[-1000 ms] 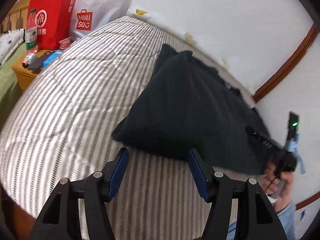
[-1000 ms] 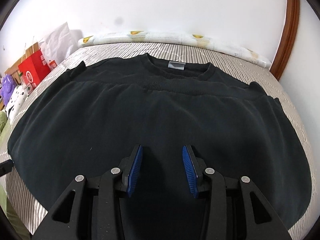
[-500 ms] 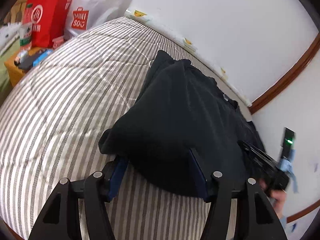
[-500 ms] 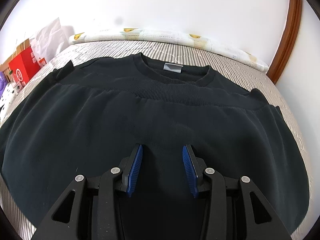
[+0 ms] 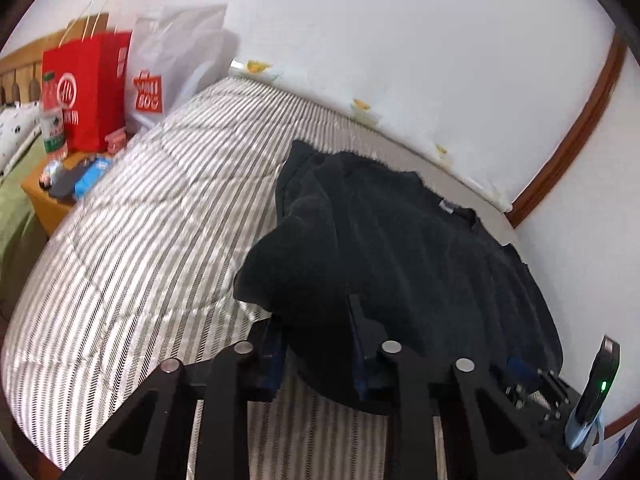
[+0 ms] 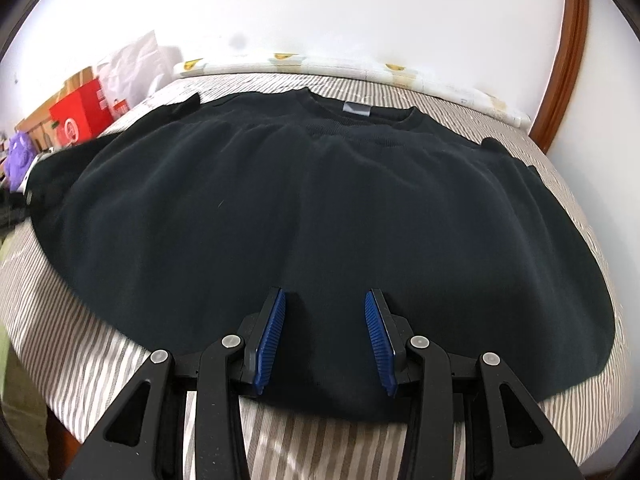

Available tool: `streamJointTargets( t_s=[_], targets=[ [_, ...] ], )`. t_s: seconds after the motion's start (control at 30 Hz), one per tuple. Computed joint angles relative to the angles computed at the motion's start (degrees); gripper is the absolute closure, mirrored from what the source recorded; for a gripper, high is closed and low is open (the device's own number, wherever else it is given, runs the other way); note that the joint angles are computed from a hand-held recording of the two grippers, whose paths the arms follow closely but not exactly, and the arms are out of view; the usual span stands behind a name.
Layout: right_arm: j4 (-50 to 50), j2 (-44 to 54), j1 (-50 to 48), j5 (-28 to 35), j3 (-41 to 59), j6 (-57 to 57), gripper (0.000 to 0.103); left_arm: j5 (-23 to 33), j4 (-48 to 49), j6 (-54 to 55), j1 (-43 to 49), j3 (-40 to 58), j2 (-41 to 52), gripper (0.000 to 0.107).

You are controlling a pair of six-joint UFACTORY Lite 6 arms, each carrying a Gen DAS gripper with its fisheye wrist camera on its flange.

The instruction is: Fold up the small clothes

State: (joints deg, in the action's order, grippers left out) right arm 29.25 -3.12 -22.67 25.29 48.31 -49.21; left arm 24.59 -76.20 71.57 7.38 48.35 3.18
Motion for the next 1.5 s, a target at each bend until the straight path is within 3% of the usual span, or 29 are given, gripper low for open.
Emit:
streamJointTargets(
  t_s=[0.17, 0.33, 0.57, 0.63, 0.87, 1.07, 1.17, 1.23, 1.3, 1.5],
  targets=[
    [3.8, -4.2, -6.2, 9.3, -0.1, -10.4, 0.062, -2.3, 6.7, -9.0, -5.0, 1.2, -4.8, 0.088],
    [5.4, -5.8, -14.6, 11.6, 3.5, -15.8, 0.062, -4.9, 17.2, -21.1, -13.6, 5.2, -6.9, 0.091],
    [8.7, 1.1, -27.2, 18.0, 15.9, -19.0, 0.062, -8.7, 39.2, -43.2, -29.5, 16.3, -0.7, 0.092],
    [9.3, 3.2, -29.3, 19.1, 18.7, -19.4, 0.062, -8.7, 41.2, -45.2, -33.1, 19.3, 2.9, 0.092],
    [9.3, 9.9, -33.2, 19.3, 24.6, -20.4, 0.062, -7.8, 33.5, -37.9, -39.4, 24.8, 15.4, 0.093],
    [8.1, 13.6, -32.9, 18.7, 26.6, -19.6, 0.062, -8.0, 24.0, -27.8, -39.7, 22.6, 18.5, 0.091],
    [7.7, 14.5, -31.4, 20.0, 27.8, -17.6, 0.062, -6.7, 20.9, -23.7, -39.0, 21.5, 17.1, 0.083],
    [8.2, 13.8, -30.3, 21.4, 27.9, -16.4, 0.061, -4.2, 20.5, -22.7, -37.9, 20.9, 15.6, 0.065],
    [8.3, 13.5, -28.0, 21.1, 28.2, -14.8, 0.059, -2.0, 19.3, -20.6, -36.3, 19.4, 13.8, 0.056],
    [11.7, 12.2, -22.9, 24.0, 29.2, -12.7, 0.042, -4.7, 17.2, -14.0, -30.7, 10.2, 4.6, 0.052]
  ],
)
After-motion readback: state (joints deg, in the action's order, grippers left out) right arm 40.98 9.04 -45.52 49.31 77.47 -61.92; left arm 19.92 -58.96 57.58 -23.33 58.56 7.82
